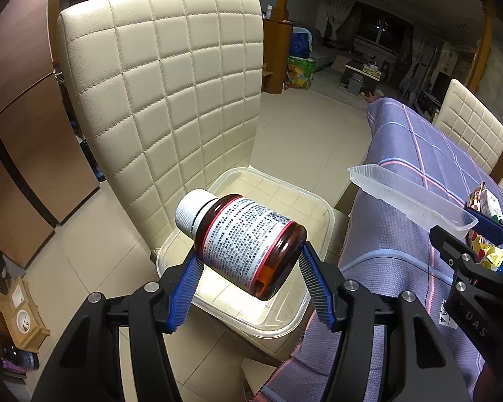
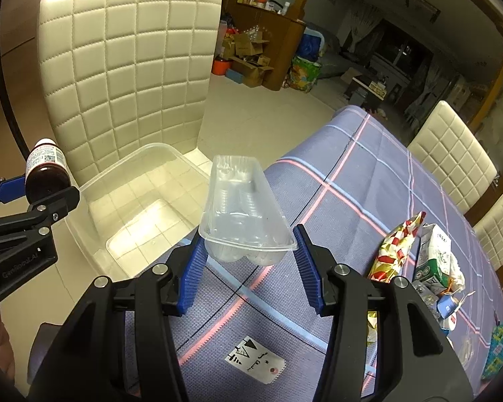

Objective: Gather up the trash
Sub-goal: 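Carry the bottle and tray over the clear bin on the chair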

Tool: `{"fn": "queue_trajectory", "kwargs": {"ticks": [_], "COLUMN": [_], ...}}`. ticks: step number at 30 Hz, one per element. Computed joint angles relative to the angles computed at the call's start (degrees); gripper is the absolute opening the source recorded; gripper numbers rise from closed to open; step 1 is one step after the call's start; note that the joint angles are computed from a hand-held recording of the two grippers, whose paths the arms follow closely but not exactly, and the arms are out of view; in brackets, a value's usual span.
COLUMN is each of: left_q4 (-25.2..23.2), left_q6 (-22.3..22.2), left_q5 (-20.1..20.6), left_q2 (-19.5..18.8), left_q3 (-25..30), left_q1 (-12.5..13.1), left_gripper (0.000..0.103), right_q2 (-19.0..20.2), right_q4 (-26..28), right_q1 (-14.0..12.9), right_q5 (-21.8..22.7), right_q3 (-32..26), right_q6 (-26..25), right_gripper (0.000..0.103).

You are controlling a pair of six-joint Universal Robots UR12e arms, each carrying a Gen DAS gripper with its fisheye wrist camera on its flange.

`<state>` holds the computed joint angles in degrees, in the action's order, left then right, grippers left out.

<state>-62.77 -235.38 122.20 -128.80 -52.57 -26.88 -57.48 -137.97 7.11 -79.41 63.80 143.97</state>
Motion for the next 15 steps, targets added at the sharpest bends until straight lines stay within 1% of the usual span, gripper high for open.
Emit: {"fn": "queue_trajectory", "kwargs": {"ticks": [3,4,5,6,9,15], "left_q4": [0.04,0.11,0.21,0.32,0.52,0.32], "left_q6": [0.46,0.63,0.87,1.07,1.54,1.99], "left_q5": [-0.29,-0.38,-0.46,-0.52,-0.86,-1.53], "left_q2": [-0.31,-0.39,-0.51,-0.55,-0.75,-1.16], "left_q3": [0.40,0.50,0.66,0.69,0.91,1.54], "left_q1": [0.07,0.11,0.11,0.13,0.16,0.20], "left_gripper": [0.057,0.057,0.057,0.057,0.057,0.057], "right_q2": [0.35,0.45,0.55,0.59,0.36,0.21], "right_q4": [1.42,1.72,2.09,1.86,-1.08,-0.74], "right_q1": [-0.09,-0.14,-0.17,-0.27,-0.31,-0.58], "right_q5": [0.04,0.16,0.17,0.40,-0.15,0.13], "right_q3": [-0.63,-0.82,-1.05,-1.11,-0.26,-0.19], "right_q6": [0.18,0.35,0.47,0.79,1.07,1.49], "right_gripper": [0.055,0.060,0.075,0.078,0.077,0.077]}}
